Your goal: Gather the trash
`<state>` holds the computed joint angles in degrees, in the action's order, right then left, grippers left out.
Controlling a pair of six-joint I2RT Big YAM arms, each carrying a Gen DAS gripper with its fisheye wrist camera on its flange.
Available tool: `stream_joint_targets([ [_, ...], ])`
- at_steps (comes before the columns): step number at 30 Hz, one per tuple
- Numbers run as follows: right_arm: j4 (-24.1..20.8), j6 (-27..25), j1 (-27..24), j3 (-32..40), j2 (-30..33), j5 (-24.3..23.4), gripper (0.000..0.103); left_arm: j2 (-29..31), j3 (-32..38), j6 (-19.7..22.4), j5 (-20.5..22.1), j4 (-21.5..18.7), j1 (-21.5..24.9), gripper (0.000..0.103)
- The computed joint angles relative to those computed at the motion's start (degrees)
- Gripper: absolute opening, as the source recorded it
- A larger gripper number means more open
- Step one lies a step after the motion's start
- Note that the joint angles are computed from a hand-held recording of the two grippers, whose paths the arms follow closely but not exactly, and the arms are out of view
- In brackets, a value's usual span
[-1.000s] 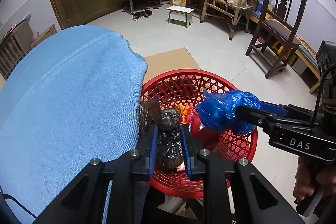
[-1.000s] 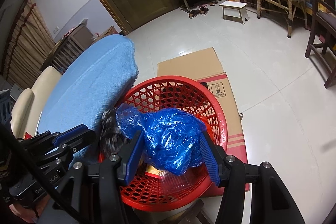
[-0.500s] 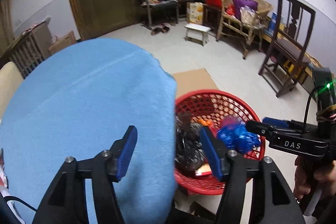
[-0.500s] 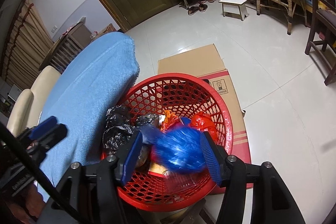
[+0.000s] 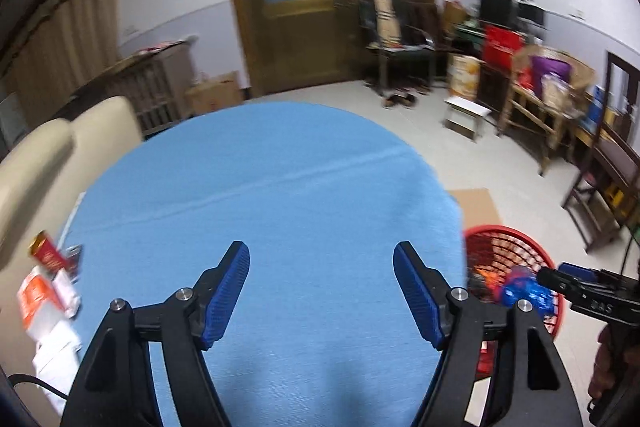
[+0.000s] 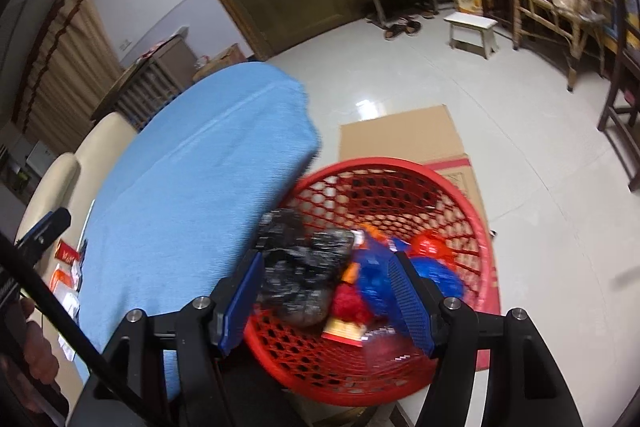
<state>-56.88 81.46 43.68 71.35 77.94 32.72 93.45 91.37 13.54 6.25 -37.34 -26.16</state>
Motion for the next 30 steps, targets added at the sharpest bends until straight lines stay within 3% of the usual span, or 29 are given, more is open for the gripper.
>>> stream_joint_targets([
  [5, 0.7, -6.3, 0.4, 7.3, 4.8, -0.2, 0.069, -1.1, -0.3, -1.6, -4.1, 0.7, 3.7, 0.075],
  [12, -0.6, -18.4, 0.9, 24.3, 14.9, 0.0, 0.07, -3.5, -2.0, -3.1, -7.0, 2.8, 9.6, 0.076],
  [20, -11.0, -25.8, 1.8, 51.9, 31.0, 0.4, 0.07, -5.7, -3.4, -4.5, -7.9, 3.3, 15.5, 0.076],
  [30, -24.8, -31.9, 4.0, 83.4, 48.5, 1.3, 0.07, -6.8, -4.0, -6.0, -4.9, 3.0, 20.2, 0.076],
])
